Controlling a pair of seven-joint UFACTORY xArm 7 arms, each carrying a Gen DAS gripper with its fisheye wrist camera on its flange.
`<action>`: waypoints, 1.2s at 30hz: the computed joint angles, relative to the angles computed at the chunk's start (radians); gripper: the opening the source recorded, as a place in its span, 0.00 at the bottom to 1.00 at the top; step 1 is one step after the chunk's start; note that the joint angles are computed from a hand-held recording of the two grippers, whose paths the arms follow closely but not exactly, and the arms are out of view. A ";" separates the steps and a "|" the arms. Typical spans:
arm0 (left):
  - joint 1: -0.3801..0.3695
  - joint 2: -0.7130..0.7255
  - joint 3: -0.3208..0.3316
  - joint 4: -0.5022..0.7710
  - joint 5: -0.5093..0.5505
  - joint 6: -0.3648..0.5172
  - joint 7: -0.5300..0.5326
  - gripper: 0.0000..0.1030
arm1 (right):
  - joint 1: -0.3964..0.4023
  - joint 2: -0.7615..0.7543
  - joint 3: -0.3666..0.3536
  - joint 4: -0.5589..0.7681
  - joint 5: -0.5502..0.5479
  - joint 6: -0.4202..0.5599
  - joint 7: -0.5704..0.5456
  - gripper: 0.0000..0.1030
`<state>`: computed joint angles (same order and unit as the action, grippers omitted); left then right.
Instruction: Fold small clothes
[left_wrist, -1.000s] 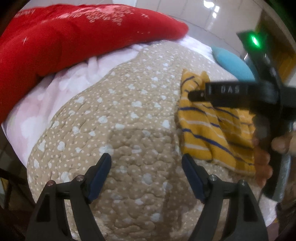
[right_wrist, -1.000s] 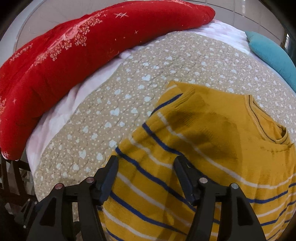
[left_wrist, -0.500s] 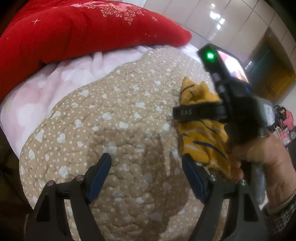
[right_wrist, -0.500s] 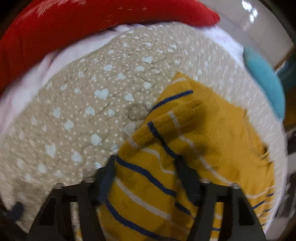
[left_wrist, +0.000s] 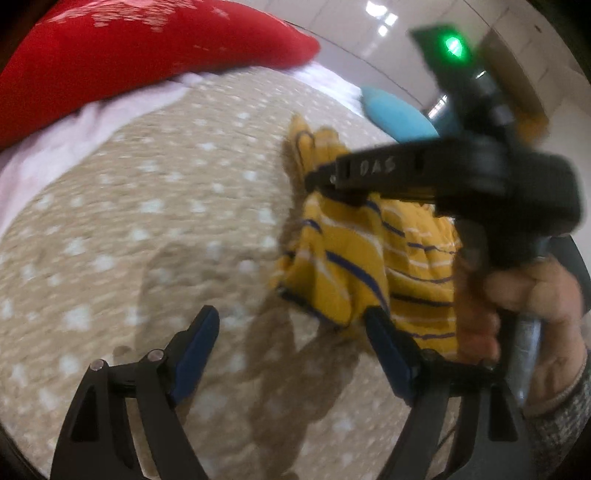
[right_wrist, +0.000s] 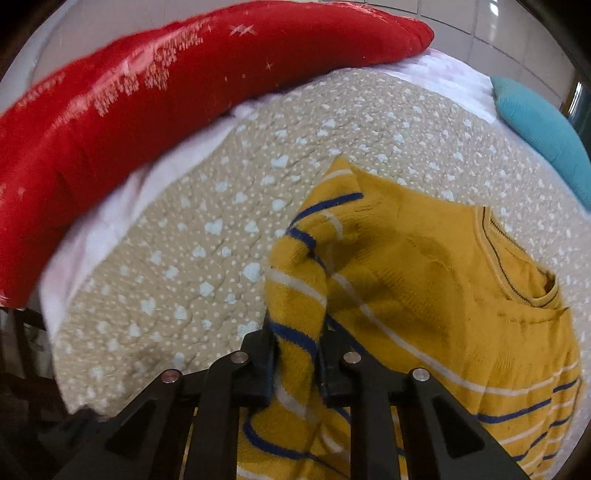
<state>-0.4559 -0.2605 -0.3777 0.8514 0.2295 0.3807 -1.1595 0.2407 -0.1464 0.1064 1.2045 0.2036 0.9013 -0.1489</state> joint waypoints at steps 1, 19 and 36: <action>0.001 0.023 0.000 0.017 0.001 -0.004 0.004 0.76 | 0.001 -0.007 -0.002 -0.004 0.015 0.002 -0.004 0.17; -0.211 0.413 -0.015 0.600 0.252 0.213 -0.039 0.10 | -0.107 -0.313 -0.277 -0.198 0.429 -0.001 -0.290 0.17; -0.569 1.026 0.141 1.492 0.156 0.626 0.326 0.14 | -0.361 -0.245 -0.540 -0.273 0.579 0.189 -0.422 0.20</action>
